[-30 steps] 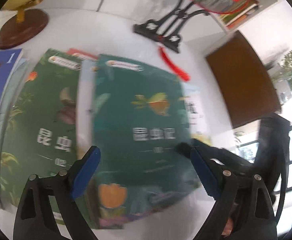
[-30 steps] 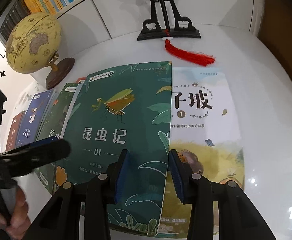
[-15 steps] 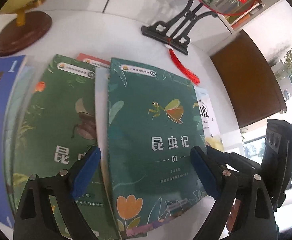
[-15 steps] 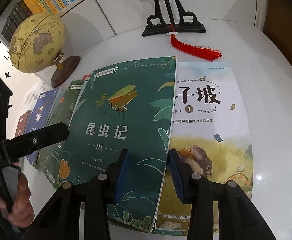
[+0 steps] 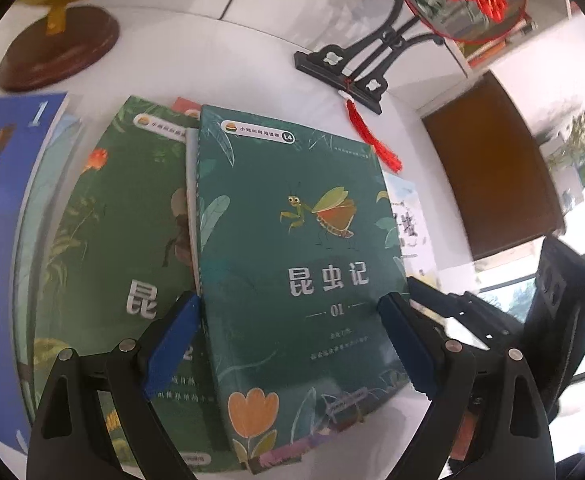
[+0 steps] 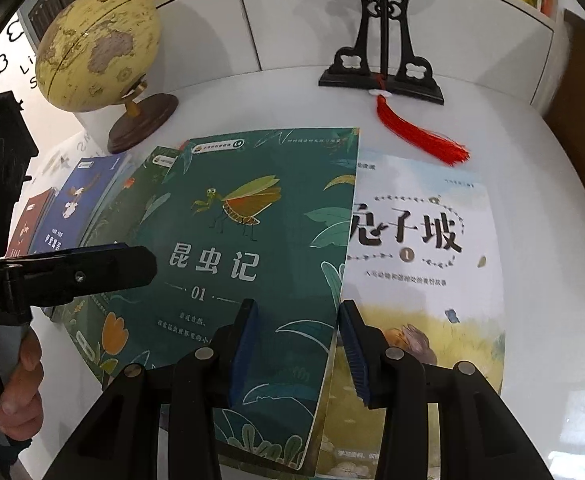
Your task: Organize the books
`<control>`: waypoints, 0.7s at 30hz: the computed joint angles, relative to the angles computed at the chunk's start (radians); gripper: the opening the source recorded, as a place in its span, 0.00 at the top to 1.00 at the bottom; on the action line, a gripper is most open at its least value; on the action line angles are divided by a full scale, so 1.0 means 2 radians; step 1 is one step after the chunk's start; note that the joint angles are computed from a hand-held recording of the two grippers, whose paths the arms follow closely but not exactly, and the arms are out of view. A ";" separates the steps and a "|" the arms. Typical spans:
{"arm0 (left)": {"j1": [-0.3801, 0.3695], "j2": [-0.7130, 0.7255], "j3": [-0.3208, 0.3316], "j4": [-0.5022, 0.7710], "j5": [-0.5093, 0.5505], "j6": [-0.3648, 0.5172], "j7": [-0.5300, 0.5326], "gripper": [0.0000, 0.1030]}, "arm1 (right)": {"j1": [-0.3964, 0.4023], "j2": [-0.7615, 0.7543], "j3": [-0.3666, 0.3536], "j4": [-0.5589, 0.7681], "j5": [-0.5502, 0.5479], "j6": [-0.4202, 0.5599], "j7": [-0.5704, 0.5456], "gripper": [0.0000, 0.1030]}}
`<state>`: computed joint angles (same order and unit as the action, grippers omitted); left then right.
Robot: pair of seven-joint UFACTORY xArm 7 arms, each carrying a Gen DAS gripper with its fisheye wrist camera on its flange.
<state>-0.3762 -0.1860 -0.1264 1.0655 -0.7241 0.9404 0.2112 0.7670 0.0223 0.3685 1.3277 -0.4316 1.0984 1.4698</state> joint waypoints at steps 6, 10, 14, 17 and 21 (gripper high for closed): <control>-0.003 -0.010 -0.002 -0.008 0.001 0.001 -0.009 0.13 | 0.017 0.032 -0.001 0.053 -0.007 0.061 -0.015 0.60; -0.005 -0.012 0.001 -0.011 -0.004 0.002 -0.009 0.13 | 0.027 0.031 -0.005 0.058 -0.009 0.068 -0.014 0.60; -0.006 -0.018 0.015 -0.013 -0.046 0.028 0.017 0.13 | 0.026 0.018 -0.005 0.047 -0.015 0.044 -0.008 0.60; -0.004 -0.031 0.007 -0.022 -0.030 0.029 0.015 0.13 | 0.015 -0.003 -0.007 0.012 -0.001 -0.037 -0.006 0.60; 0.001 -0.044 0.008 -0.039 -0.002 0.016 -0.004 0.13 | 0.013 0.038 -0.001 0.048 0.010 -0.027 -0.034 0.60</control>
<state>-0.3732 -0.2742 -0.1101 0.9880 -0.7282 0.9718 0.2029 0.7936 0.0977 0.3664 1.4233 -0.4118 1.0452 1.4027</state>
